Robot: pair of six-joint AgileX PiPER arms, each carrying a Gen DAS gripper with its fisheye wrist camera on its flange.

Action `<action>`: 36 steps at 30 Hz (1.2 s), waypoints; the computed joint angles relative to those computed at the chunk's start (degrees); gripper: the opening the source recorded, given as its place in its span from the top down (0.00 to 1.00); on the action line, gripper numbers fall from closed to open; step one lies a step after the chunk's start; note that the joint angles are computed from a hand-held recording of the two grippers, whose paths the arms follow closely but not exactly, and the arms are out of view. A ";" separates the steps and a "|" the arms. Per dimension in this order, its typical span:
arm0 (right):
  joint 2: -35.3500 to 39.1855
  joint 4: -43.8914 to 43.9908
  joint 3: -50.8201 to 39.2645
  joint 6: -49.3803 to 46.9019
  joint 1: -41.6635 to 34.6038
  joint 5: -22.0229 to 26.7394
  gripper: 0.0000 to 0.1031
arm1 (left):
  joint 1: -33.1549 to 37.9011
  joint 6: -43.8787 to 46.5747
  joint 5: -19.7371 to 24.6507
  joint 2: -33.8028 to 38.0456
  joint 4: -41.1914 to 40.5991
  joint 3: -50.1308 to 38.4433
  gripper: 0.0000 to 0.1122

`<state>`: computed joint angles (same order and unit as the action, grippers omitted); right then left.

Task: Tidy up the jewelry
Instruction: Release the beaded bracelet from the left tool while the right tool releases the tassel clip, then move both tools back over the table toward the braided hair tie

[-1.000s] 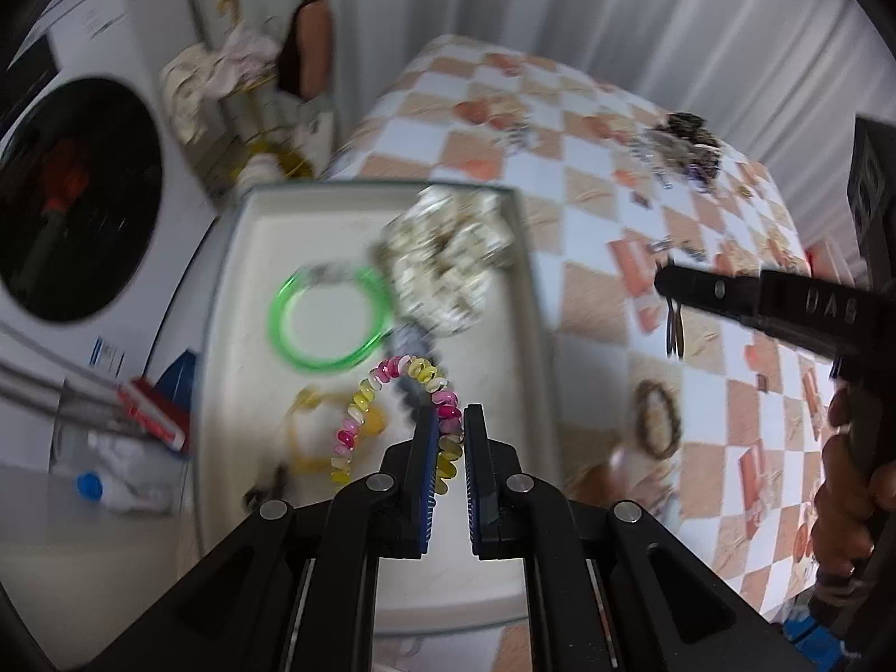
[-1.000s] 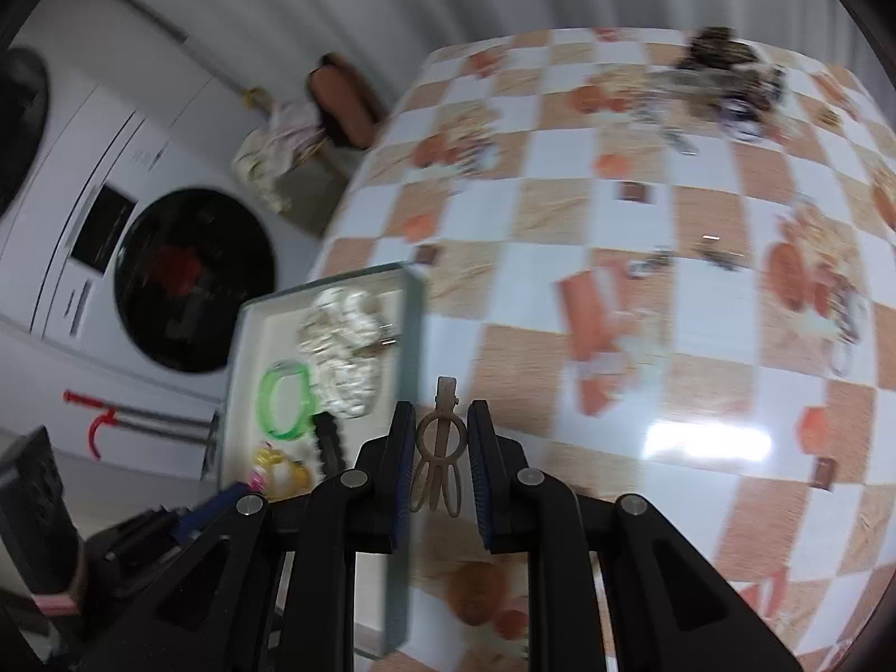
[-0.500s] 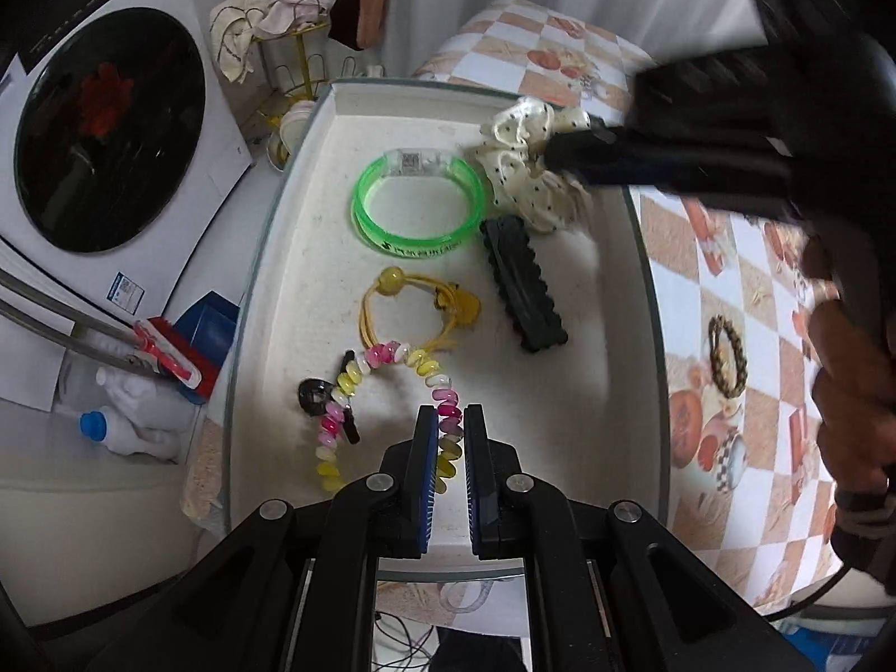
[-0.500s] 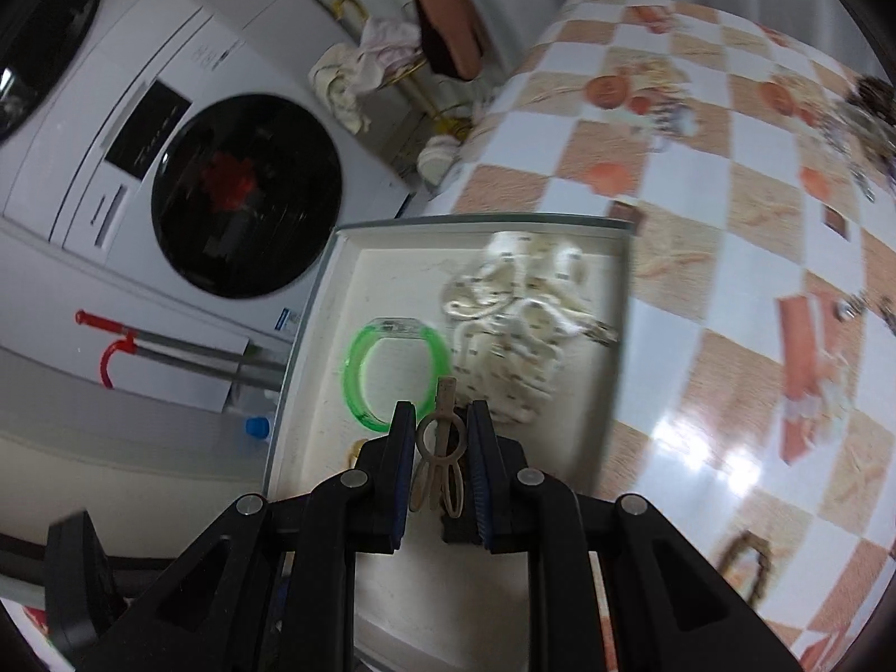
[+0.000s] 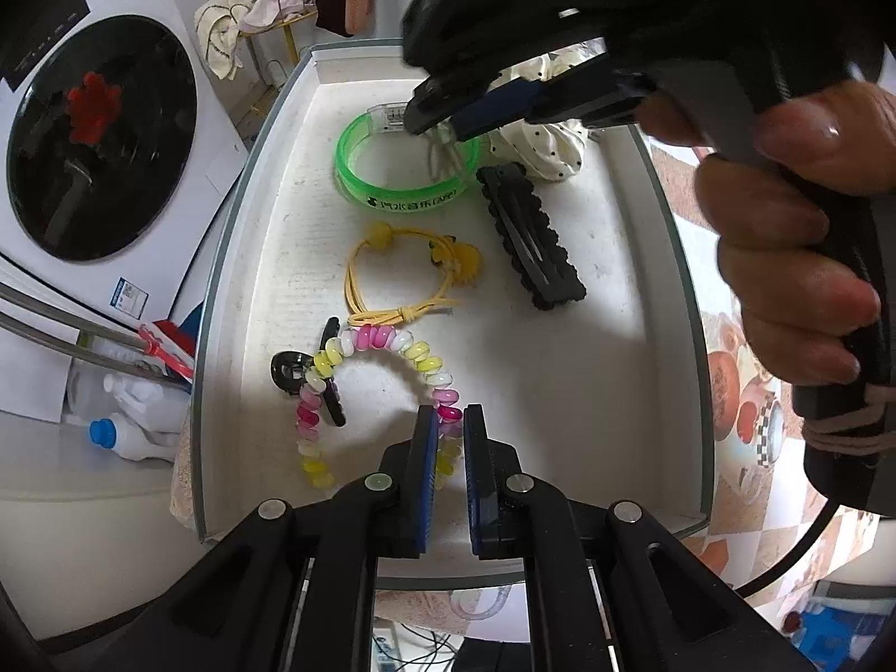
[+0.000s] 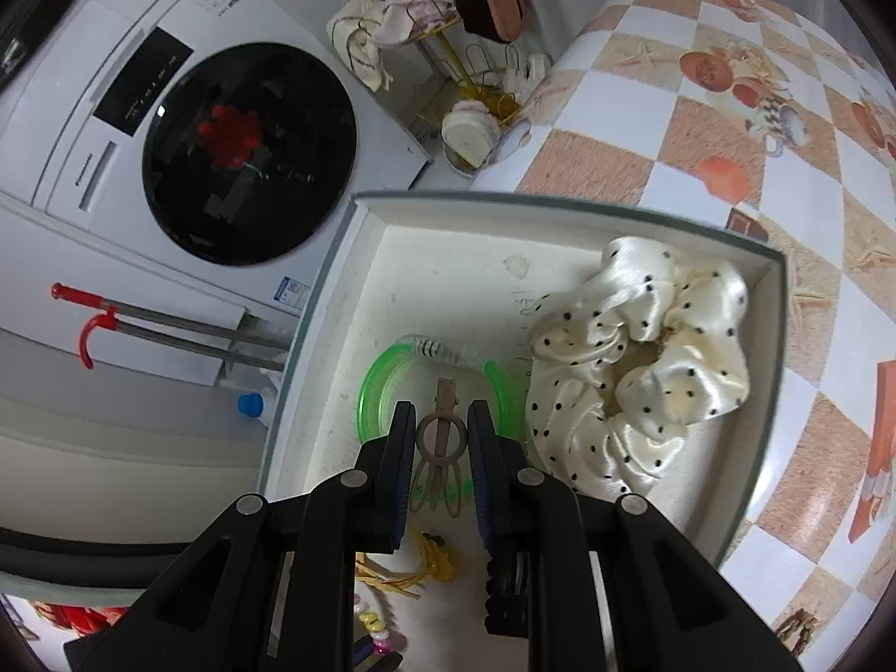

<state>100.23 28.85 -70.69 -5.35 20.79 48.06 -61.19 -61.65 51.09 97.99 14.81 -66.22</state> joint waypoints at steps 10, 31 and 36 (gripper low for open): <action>1.96 -1.38 -0.85 0.61 0.47 0.81 0.79 | 0.43 0.78 1.31 1.48 -0.97 -1.62 0.87; -8.18 7.56 3.79 -4.90 -6.53 3.54 0.31 | 1.80 2.81 8.77 2.91 -0.20 -7.16 0.87; -13.97 7.78 7.70 -5.52 -11.83 5.26 0.26 | 1.68 3.80 10.86 3.99 -0.13 -9.84 0.54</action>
